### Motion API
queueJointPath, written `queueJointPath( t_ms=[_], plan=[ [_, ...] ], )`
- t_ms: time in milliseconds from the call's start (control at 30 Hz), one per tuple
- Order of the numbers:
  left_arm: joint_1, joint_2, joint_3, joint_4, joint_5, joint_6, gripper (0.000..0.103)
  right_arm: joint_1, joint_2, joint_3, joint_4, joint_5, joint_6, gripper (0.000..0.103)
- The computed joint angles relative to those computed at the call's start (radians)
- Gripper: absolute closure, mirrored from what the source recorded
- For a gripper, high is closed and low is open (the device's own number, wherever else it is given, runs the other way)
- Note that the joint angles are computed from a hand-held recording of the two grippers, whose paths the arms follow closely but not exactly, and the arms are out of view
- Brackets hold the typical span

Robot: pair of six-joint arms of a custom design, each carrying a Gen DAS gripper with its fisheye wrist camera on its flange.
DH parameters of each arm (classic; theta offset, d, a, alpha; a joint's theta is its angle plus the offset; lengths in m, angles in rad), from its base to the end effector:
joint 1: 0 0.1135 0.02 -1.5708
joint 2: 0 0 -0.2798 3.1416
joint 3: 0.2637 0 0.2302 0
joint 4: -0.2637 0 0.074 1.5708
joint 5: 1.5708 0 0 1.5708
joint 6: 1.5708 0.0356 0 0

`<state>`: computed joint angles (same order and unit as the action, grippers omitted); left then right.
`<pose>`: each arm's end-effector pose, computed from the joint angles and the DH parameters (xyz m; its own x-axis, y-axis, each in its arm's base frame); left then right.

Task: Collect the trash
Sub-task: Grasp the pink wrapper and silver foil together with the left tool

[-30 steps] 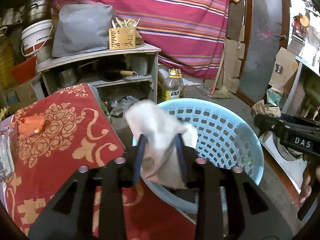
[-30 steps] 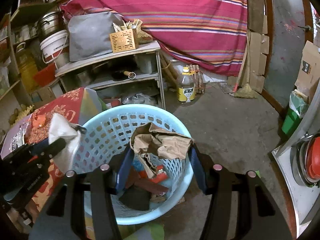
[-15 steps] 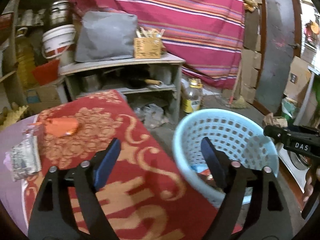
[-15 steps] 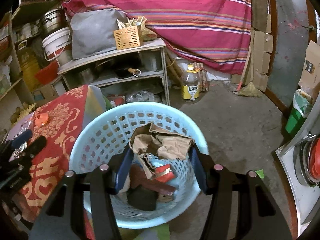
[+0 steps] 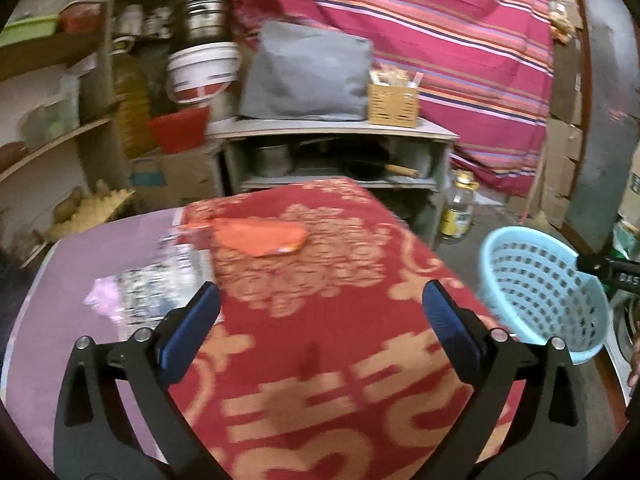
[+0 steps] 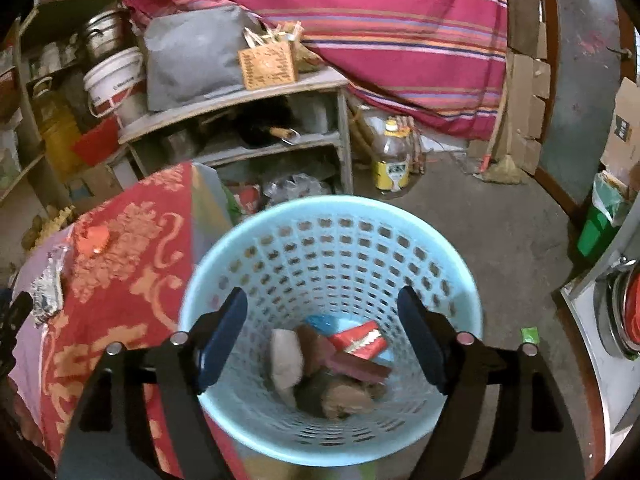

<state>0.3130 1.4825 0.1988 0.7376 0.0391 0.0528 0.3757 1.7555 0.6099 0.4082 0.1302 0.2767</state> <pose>0.1997 0.0632 0.1391 -0.5080 -0.1090 -0.8544 -0.2494 0.9681 0.0248 0.2795 0.1053 0.1373 -0.6766 0.0243 -0.7359 -0.0931 0.9886 0.1182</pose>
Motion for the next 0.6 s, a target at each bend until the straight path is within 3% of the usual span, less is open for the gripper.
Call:
queueJointPath(
  t_ms=[133,367,600],
  plan=[
    [0.219,-0.013,0.012,-0.032,0.129,0.058,0.006,0.115,-0.001,0.028,-0.002,0.074,0.03,0.019],
    [0.514,0.084,0.069,-0.041,0.273,0.169,0.006,0.315,0.088,0.164,-0.057,0.154,0.07,0.019],
    [0.709,0.207,0.152,-0.069,0.347,0.286,0.006,0.452,0.224,0.325,-0.117,0.204,0.069,0.019]
  ],
)
